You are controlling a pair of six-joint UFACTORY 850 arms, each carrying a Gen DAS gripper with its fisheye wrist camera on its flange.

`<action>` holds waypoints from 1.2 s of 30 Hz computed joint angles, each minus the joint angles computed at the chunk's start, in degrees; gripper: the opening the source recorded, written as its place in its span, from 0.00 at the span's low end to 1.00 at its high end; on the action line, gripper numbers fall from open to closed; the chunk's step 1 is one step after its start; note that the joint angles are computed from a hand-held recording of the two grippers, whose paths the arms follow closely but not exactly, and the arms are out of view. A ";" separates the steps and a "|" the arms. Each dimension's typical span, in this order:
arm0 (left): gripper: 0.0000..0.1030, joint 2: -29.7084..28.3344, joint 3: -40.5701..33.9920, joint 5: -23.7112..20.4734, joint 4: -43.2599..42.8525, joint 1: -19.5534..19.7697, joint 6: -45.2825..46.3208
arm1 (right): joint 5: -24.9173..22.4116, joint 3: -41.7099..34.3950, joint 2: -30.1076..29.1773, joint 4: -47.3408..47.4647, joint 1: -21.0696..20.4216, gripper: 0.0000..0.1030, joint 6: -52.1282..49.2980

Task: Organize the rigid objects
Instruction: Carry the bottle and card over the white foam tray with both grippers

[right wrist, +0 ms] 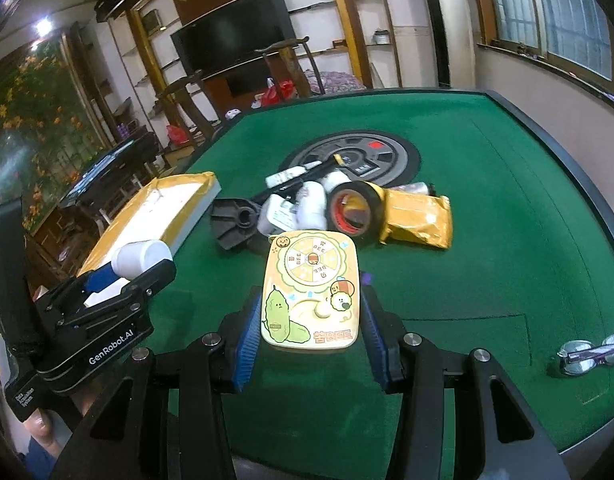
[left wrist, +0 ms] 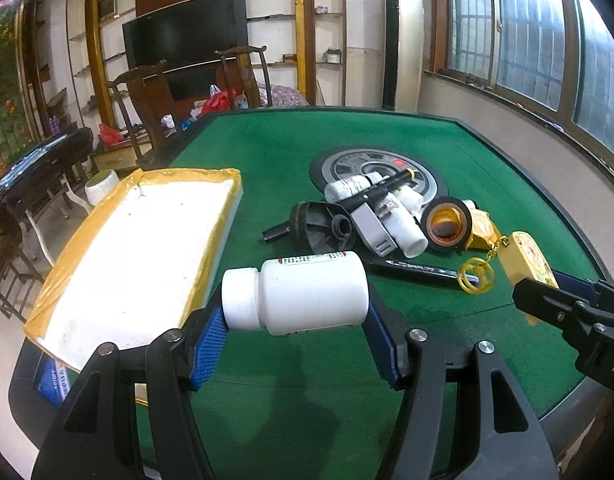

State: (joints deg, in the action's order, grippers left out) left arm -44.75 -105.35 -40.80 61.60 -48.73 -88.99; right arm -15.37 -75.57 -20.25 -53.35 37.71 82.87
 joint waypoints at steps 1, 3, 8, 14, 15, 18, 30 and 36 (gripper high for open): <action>0.60 0.39 0.56 -0.18 0.64 0.04 -0.77 | -0.88 -0.52 -0.28 -0.76 0.29 0.41 1.25; 0.60 0.97 1.38 -0.33 1.41 0.16 -1.78 | -1.05 -1.87 -1.02 0.26 0.68 0.41 -0.57; 0.60 2.52 3.65 -0.77 3.40 0.71 -4.75 | -1.18 -5.08 -3.03 2.72 1.74 0.41 -4.76; 0.60 4.46 6.64 -1.13 5.55 1.44 -8.38 | -1.81 -8.49 -5.47 6.37 2.69 0.41 -8.86; 0.60 4.63 6.93 -1.11 5.81 1.62 -8.84 | -1.97 -8.87 -5.72 6.51 2.91 0.41 -9.14; 0.60 5.31 7.99 -1.19 6.70 2.11 -10.38 | -2.39 -10.49 -6.76 7.44 3.36 0.41 -10.50; 0.60 9.21 12.54 3.25 4.94 7.11 -9.17 | -6.43 -27.33 -16.94 30.81 3.73 0.41 -37.57; 0.60 9.03 10.65 6.05 -4.98 11.96 5.34 | -15.80 -48.60 -29.56 43.19 3.58 0.41 -52.12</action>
